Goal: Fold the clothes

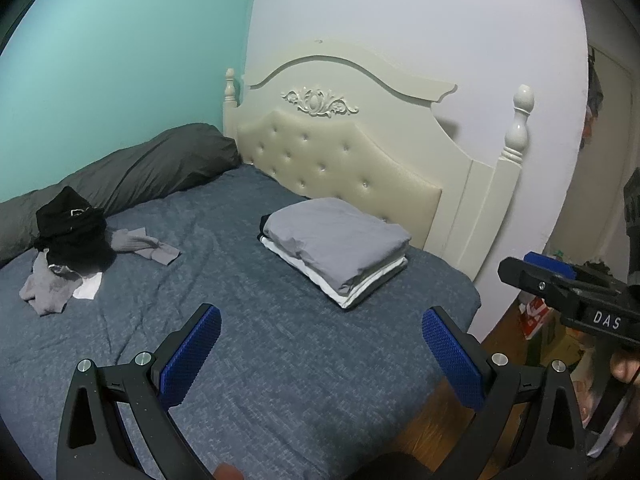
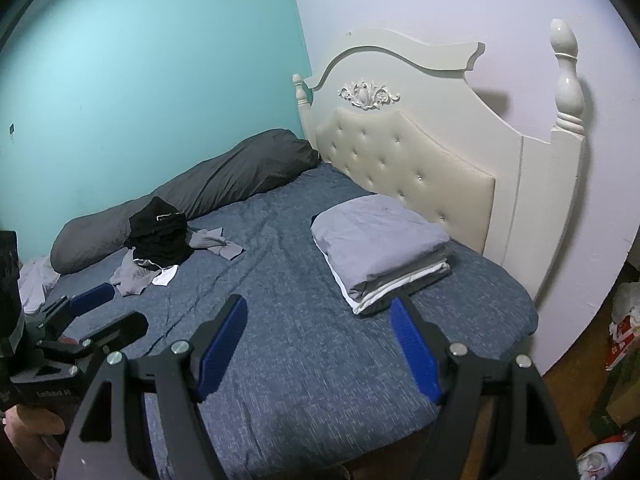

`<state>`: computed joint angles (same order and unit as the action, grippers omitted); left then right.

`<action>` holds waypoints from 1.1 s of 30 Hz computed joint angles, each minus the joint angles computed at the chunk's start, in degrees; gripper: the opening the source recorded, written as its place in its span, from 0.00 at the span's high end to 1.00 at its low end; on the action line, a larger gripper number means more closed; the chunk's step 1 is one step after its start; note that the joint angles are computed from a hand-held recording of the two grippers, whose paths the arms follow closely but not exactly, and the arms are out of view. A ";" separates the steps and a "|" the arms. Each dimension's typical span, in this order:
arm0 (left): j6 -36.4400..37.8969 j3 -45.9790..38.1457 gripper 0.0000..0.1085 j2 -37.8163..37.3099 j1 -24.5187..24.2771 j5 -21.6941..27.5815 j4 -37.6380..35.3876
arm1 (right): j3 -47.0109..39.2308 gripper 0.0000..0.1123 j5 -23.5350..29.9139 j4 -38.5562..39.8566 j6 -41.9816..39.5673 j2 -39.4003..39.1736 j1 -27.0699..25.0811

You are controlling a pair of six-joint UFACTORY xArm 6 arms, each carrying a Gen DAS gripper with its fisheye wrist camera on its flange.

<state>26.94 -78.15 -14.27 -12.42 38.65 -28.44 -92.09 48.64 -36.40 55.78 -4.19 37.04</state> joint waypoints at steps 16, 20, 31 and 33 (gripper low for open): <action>0.68 3.68 0.05 -3.27 0.97 -0.24 0.30 | 5.30 0.33 3.68 -3.85 6.11 -3.64 4.39; 1.02 4.50 0.05 -4.13 1.10 -0.02 0.30 | 5.98 0.33 4.10 -4.49 7.29 -4.10 5.12; 1.17 6.50 0.05 -5.84 1.34 -0.72 1.37 | 7.10 0.33 4.72 -6.03 9.50 -4.95 6.73; 1.49 6.78 0.05 -6.11 1.48 -0.64 1.17 | 7.29 0.33 4.70 -6.29 9.92 -5.09 6.94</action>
<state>28.44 -71.38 -20.38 -10.94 38.01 -27.26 -84.80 53.35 -42.70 65.69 -9.28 43.99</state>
